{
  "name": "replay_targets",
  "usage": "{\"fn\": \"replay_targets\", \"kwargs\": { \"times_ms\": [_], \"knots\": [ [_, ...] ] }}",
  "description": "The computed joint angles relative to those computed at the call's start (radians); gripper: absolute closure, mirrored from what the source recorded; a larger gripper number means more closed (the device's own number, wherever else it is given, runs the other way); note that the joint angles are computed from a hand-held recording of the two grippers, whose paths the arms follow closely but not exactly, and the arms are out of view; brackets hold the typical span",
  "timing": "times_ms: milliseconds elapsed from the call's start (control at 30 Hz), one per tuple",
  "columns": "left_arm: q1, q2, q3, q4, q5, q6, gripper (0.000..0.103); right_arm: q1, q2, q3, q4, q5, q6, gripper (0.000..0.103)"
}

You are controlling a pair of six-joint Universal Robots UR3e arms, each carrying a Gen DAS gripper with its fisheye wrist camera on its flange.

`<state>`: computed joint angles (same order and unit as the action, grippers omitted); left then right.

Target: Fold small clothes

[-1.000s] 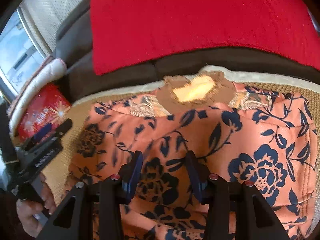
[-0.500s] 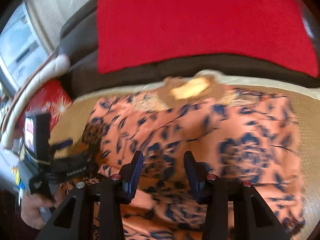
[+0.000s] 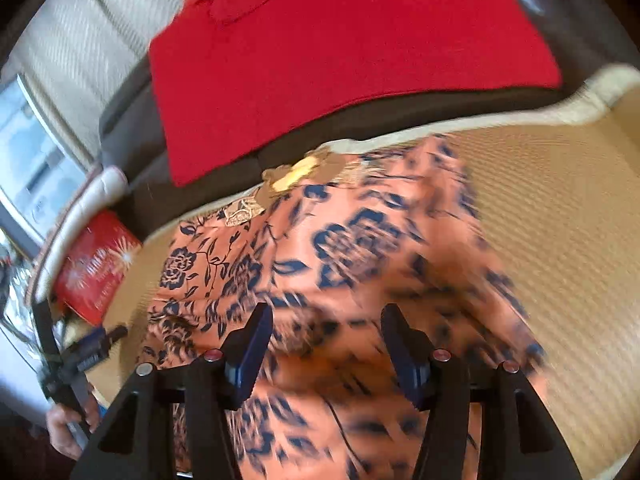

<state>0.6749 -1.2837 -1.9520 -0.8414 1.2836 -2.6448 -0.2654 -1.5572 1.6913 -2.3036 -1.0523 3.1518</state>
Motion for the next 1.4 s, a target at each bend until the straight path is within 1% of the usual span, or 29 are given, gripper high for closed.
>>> {"fn": "replay_targets", "kwargs": {
  "times_ms": [33,67,100,167,233,267,300,400,433,467,500,533,633,733,800,833,867,900,933,967,1000,1033,1067,1133,1200,1267,1333,1367,1400],
  "knots": [
    [0.091,0.099,-0.067,-0.071,-0.065,0.074,0.012,-0.04,-0.065,0.061,0.015,0.023,-0.018,0.039],
    [0.161,0.166,-0.1,-0.15,-0.11,0.136,0.012,-0.082,-0.137,0.126,0.034,0.04,-0.041,0.035],
    [0.223,0.228,-0.125,-0.234,-0.142,0.194,0.012,-0.126,-0.215,0.186,0.068,0.052,-0.077,0.035],
    [0.342,0.338,-0.153,-0.429,-0.19,0.325,0.012,-0.228,-0.364,0.27,0.195,0.079,-0.185,0.035],
    [0.445,0.449,-0.187,-0.605,-0.193,0.461,0.012,-0.323,-0.483,0.315,0.353,0.096,-0.296,0.035],
    [0.447,0.469,-0.206,-0.62,-0.175,0.479,0.012,-0.363,-0.516,0.32,0.42,0.099,-0.345,0.034],
    [0.447,0.489,-0.223,-0.631,-0.155,0.491,0.012,-0.419,-0.578,0.33,0.529,0.088,-0.413,0.033],
    [0.374,0.449,-0.243,-0.604,-0.103,0.442,0.012,-0.514,-0.648,0.331,0.713,0.048,-0.525,0.033],
    [0.328,0.414,-0.244,-0.582,-0.076,0.419,0.012,-0.537,-0.653,0.323,0.771,0.025,-0.543,0.032],
    [0.292,0.394,-0.254,-0.55,-0.049,0.395,0.012,-0.543,-0.644,0.318,0.806,0.009,-0.548,0.028],
    [0.264,0.383,-0.262,-0.528,-0.03,0.378,0.012,-0.53,-0.626,0.316,0.82,-0.017,-0.545,0.028],
    [0.242,0.376,-0.267,-0.519,-0.022,0.368,0.012,-0.512,-0.616,0.322,0.813,-0.05,-0.535,0.028],
    [0.229,0.364,-0.257,-0.561,-0.052,0.389,0.013,-0.443,-0.584,0.359,0.752,-0.143,-0.489,0.028],
    [0.2,0.377,-0.281,-0.54,-0.042,0.368,0.014,-0.408,-0.527,0.394,0.714,-0.172,-0.448,0.028],
    [0.197,0.39,-0.296,-0.523,-0.042,0.359,0.018,-0.351,-0.466,0.418,0.644,-0.215,-0.383,0.028],
    [0.204,0.4,-0.303,-0.524,-0.045,0.36,0.022,-0.333,-0.45,0.43,0.619,-0.223,-0.365,0.028],
    [0.233,0.432,-0.311,-0.557,-0.057,0.38,0.027,-0.319,-0.439,0.451,0.588,-0.22,-0.351,0.029],
    [0.258,0.448,-0.309,-0.583,-0.067,0.395,0.03,-0.311,-0.437,0.467,0.573,-0.211,-0.351,0.045],
    [0.285,0.458,-0.301,-0.615,-0.078,0.413,0.041,-0.3,-0.429,0.47,0.567,-0.207,-0.357,0.062],
    [0.311,0.466,-0.29,-0.653,-0.089,0.436,0.054,-0.277,-0.421,0.462,0.572,-0.211,-0.365,0.083],
    [0.341,0.469,-0.271,-0.711,-0.103,0.468,0.06,-0.249,-0.437,0.456,0.572,-0.233,-0.364,0.088],
    [0.373,0.474,-0.252,-0.776,-0.114,0.503,0.063,-0.241,-0.46,0.453,0.58,-0.236,-0.366,0.093],
    [0.415,0.478,-0.242,-0.821,-0.121,0.543,0.063,-0.256,-0.496,0.447,0.615,-0.217,-0.387,0.096],
    [0.468,0.496,-0.228,-0.892,-0.134,0.583,0.063,-0.346,-0.596,0.421,0.757,-0.123,-0.476,0.096],
    [0.525,0.488,-0.212,-0.95,-0.147,0.631,0.063,-0.454,-0.686,0.361,0.946,-0.034,-0.61,0.096],
    [0.526,0.456,-0.213,-0.919,-0.136,0.63,0.063,-0.529,-0.714,0.296,1.094,0.013,-0.712,0.096],
    [0.506,0.444,-0.23,-0.878,-0.113,0.597,0.062,-0.606,-0.73,0.221,1.249,0.063,-0.817,0.096],
    [0.5,0.443,-0.235,-0.882,-0.102,0.584,0.058,-0.617,-0.723,0.191,1.287,0.083,-0.83,0.096],
    [0.523,0.453,-0.239,-0.915,-0.094,0.601,0.055,-0.67,-0.721,0.147,1.382,0.102,-0.891,0.096]
  ]
}}
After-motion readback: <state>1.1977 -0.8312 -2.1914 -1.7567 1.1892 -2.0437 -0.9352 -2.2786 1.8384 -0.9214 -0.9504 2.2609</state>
